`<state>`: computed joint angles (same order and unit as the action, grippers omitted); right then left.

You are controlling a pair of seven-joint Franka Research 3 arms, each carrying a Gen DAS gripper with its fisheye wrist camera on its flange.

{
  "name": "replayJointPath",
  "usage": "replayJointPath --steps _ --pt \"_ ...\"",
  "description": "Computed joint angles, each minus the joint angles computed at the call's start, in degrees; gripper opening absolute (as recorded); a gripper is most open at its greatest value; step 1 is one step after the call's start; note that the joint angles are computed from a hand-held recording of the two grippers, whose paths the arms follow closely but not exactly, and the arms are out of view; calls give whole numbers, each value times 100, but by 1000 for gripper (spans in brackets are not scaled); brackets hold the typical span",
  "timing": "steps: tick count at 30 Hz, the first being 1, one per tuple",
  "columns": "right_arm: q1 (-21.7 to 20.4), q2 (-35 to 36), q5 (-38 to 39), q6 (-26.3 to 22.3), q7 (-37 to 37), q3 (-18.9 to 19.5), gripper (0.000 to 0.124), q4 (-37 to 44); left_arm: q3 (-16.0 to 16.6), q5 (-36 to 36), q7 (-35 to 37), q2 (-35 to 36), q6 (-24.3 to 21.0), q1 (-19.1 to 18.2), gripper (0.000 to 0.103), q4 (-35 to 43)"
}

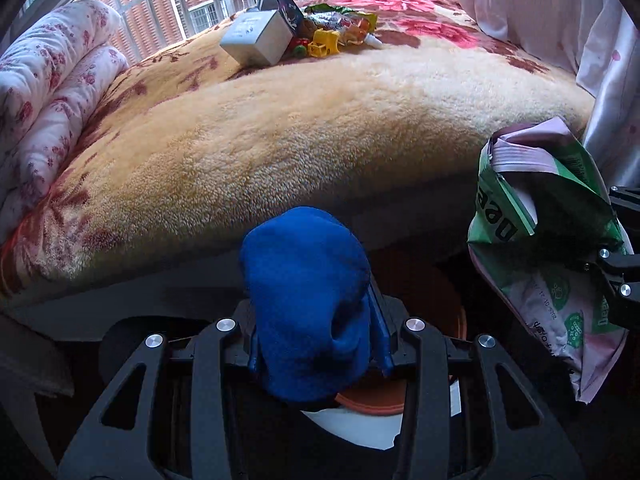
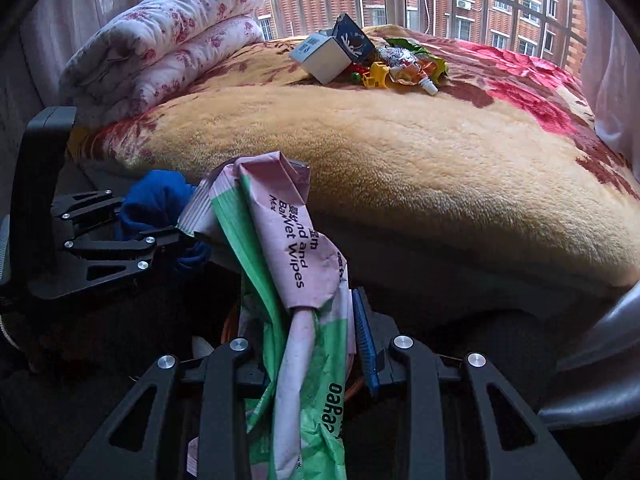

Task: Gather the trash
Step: 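Lower the cloth and wipes pack into the orange bucket and open both grippers, then return to the bed and grasp the white barcode box with the left gripper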

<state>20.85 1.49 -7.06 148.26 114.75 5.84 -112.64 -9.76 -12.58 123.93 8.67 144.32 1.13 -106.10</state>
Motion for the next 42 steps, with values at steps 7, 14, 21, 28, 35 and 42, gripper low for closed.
replayJointPath --steps 7,14,21,28,35,42 --pt "12 354 314 -427 -378 -34 32 206 25 320 57 417 -792 18 40 221" --pt "31 1077 572 -734 -1008 -116 32 762 -21 955 -166 1014 -1055 -72 40 493" --pt "124 1854 786 -1311 -1472 -200 32 1410 -88 1367 -304 1458 -1382 -152 40 842" --pt "165 2199 954 -1574 -1662 -268 49 1708 -108 1568 -434 2016 -2008 -257 52 1594" --pt "200 2028 906 -1482 -1565 -339 74 1551 -117 1717 -479 2011 -2152 -310 81 1636" --pt "12 1421 1160 -1236 -1482 -307 74 962 -160 1386 -449 1920 -2424 -130 81 1789"
